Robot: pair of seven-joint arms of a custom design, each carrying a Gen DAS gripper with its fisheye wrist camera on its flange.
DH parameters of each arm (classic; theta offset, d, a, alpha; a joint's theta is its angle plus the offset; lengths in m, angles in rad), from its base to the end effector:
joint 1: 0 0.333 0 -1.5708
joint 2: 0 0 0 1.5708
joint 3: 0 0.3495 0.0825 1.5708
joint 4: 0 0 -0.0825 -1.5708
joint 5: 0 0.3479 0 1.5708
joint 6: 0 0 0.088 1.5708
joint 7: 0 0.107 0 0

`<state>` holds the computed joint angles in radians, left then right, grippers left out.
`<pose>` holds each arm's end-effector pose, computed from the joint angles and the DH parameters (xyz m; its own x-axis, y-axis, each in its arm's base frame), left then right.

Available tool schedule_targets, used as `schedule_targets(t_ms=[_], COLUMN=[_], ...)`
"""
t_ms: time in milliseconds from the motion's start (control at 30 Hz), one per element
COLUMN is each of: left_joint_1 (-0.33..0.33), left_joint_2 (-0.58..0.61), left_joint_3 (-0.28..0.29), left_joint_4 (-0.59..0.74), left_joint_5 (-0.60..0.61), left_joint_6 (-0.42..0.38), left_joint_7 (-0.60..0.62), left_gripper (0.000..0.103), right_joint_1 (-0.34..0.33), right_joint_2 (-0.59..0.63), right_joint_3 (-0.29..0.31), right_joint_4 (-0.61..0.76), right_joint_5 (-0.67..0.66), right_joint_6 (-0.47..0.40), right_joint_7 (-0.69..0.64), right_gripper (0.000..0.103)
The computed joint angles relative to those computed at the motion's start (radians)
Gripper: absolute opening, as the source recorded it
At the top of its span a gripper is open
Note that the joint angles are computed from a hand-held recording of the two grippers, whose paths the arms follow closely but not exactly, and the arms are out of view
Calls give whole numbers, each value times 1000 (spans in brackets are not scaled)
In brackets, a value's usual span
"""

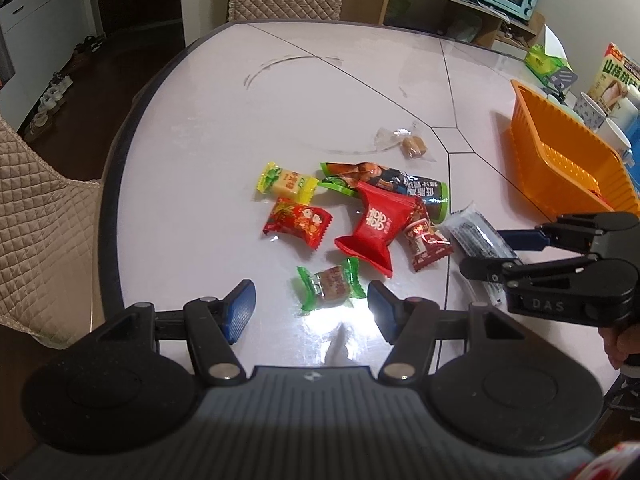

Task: Organize snacks
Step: 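Grasp a green-wrapped candy with the left tool while the right tool grasps the seaweed packet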

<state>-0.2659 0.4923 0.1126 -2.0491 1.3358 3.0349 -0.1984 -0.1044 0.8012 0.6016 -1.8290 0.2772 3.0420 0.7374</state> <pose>0.5628 -0.1666 0.2737 0.2478 -0.9633 0.1032 -0.7904 -0.2626 -0.5535 0.6387 0.2401 0.2530 0.7372 -0.6637 -0.1265 -0.5871 -0.5366 -0.6061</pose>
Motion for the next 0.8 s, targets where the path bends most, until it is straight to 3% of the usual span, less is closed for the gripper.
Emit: schedule_targets(t_ms=[100,167,467,733,800], left_joint_1=[5,4,-34,-62,-92], left_joint_2=[11,18,56,85,91], left_joint_3=[-7,-5,44,59,88], left_joint_4=[8,13,29,41,45], left_joint_5=[-18,-34,-179,-336,-351], left_joint_6=[1,6,49,55,55], left_joint_7=[28,45,133,273,286], left_gripper=[59,59,55,38,36], right_joint_1=[12,17,-20,-63,-74], right_joint_2=[3,0,-29,-62,-69], right_joint_3=[-9,-14,-12,-6,-3], right_joint_4=[-3,-14,-44,-88,-100], right_joint_5=[-3,-16,-18,3,4], right_joint_6=[27,52,33,42,49], right_joint_7=[14,26,134,178,187], right_gripper=[47,40,38,38,38])
